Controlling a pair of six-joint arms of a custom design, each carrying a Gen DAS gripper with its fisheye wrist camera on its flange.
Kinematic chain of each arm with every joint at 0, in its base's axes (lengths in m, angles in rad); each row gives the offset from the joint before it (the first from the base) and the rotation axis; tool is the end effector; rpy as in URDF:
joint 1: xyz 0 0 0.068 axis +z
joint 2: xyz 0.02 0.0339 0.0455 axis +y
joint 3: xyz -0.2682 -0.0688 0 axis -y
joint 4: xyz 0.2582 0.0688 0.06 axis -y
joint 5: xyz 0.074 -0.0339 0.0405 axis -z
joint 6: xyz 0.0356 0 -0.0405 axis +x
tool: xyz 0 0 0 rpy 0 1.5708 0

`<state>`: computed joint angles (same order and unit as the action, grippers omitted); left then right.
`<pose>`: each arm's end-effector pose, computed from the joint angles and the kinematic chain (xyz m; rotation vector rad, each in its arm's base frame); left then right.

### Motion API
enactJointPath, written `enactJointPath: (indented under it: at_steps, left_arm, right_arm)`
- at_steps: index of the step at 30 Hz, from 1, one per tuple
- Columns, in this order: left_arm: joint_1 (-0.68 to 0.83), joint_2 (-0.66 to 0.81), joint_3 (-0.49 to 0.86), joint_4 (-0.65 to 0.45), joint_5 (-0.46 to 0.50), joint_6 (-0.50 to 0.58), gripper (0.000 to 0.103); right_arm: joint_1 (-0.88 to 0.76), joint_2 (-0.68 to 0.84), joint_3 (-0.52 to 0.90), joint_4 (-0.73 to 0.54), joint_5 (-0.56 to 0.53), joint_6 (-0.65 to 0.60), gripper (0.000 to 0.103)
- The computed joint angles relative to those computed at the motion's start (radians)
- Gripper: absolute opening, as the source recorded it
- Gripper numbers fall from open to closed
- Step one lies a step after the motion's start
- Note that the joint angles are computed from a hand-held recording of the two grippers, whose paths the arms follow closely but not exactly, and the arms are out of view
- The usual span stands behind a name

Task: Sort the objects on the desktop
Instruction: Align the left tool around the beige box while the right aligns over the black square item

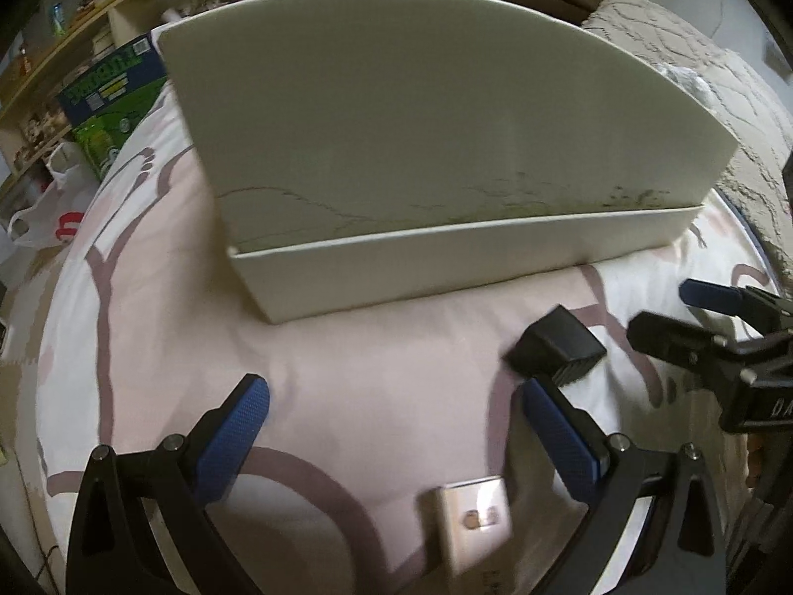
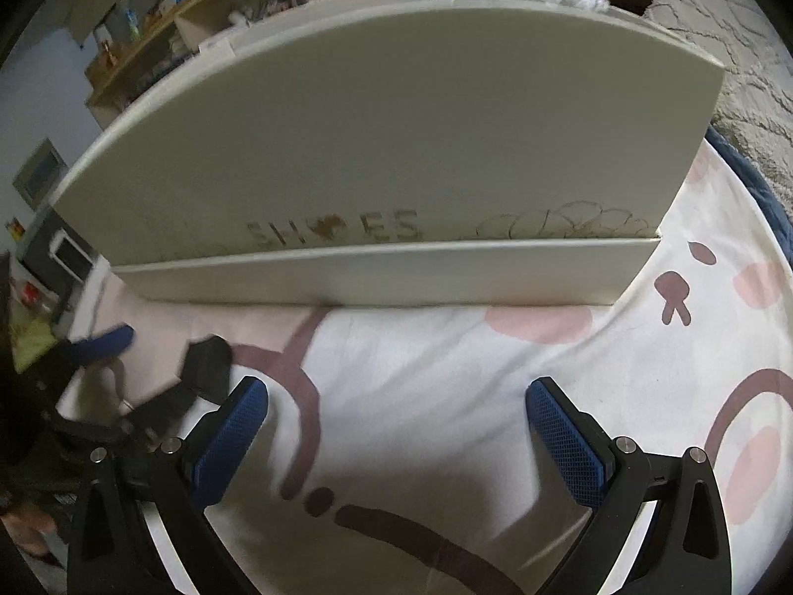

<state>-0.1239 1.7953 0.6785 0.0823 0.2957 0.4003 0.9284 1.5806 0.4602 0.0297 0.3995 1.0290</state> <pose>0.2985 -0.0476 0.0764 0.7640 2.4439 -0.2806 0.1539 0.1826 0.0806 0.2534 2.5303 0.2289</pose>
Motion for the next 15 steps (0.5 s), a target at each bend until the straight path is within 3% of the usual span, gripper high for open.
enactJointPath:
  at_steps: [2, 4, 5, 7, 9, 11, 15]
  left_arm:
    - [-0.007, -0.004, -0.007, 0.008, 0.001, -0.005, 0.103]
    - [-0.007, -0.012, -0.014, 0.007, 0.007, -0.011, 0.103]
    - [-0.003, -0.02, -0.017, -0.001, 0.015, -0.012, 0.103]
    - [0.014, -0.042, -0.024, -0.038, 0.028, 0.0, 0.103]
    - [0.042, -0.075, -0.033, -0.092, 0.027, 0.034, 0.103]
    - [0.07, -0.107, -0.04, -0.132, 0.018, 0.051, 0.103]
    - [0.138, -0.153, -0.05, -0.191, 0.022, 0.032, 0.103]
  right_arm:
    - [0.008, -0.02, -0.013, 0.043, 0.001, -0.006, 0.103]
    - [-0.113, -0.053, -0.032, 0.105, -0.045, -0.149, 0.103]
    - [-0.128, -0.029, -0.018, 0.136, -0.087, -0.195, 0.103]
    - [-0.082, 0.075, 0.027, 0.196, -0.033, -0.193, 0.103]
    - [-0.181, 0.111, 0.025, 0.239, -0.086, -0.299, 0.103]
    - [-0.232, 0.151, 0.093, 0.219, -0.13, -0.365, 0.103]
    - [-0.225, 0.26, 0.244, 0.143, -0.107, -0.363, 0.103]
